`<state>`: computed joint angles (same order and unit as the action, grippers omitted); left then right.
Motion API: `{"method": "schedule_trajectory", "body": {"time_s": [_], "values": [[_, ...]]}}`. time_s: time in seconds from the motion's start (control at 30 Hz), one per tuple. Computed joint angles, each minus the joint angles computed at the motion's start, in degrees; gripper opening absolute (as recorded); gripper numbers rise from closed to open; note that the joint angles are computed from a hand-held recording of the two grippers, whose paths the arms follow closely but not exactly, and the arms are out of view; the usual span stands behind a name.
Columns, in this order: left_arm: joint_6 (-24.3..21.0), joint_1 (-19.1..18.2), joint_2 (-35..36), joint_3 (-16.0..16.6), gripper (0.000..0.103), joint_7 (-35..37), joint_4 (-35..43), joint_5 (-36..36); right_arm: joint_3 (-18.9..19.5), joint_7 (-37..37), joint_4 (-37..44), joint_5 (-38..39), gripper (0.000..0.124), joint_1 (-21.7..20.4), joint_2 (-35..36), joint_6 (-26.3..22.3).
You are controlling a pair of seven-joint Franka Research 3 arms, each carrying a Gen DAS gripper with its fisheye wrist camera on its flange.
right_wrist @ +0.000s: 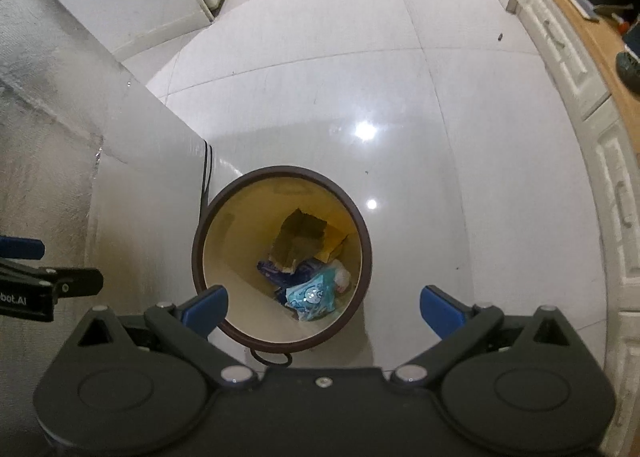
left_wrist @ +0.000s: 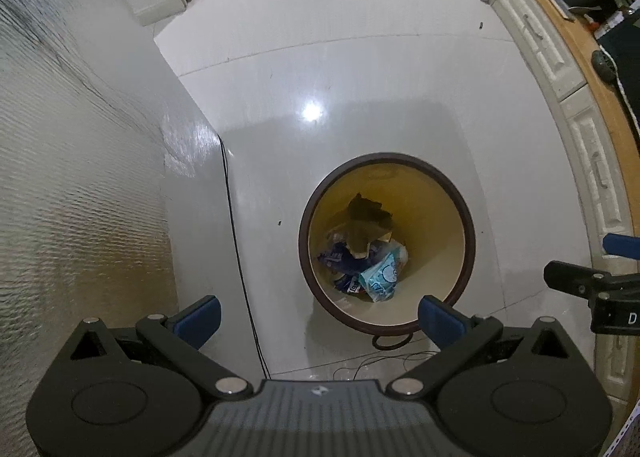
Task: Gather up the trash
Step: 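Move both open tools from the bin back over the table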
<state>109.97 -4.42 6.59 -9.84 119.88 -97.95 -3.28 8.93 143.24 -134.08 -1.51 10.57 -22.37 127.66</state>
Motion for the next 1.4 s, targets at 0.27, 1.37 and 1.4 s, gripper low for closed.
{"method": "schedule_trajectory", "body": {"time_s": [0.27,1.37,1.4], "values": [[4.1,0.5,-5.1,0.6,0.103,2.5,-2.1,-6.7,2.1,-0.1,2.9,-6.4,0.103,-0.9,-3.9,-4.1],[8.4,1.4,-15.9,11.2,0.103,15.4,15.4,-32.6,14.0,2.9,33.2,-30.8,0.103,-7.9,-4.5,-12.6],[8.1,2.1,-15.3,11.7,0.103,16.2,16.9,-33.6,14.3,2.9,34.8,-31.7,0.103,-7.6,-3.4,-12.6]]}}
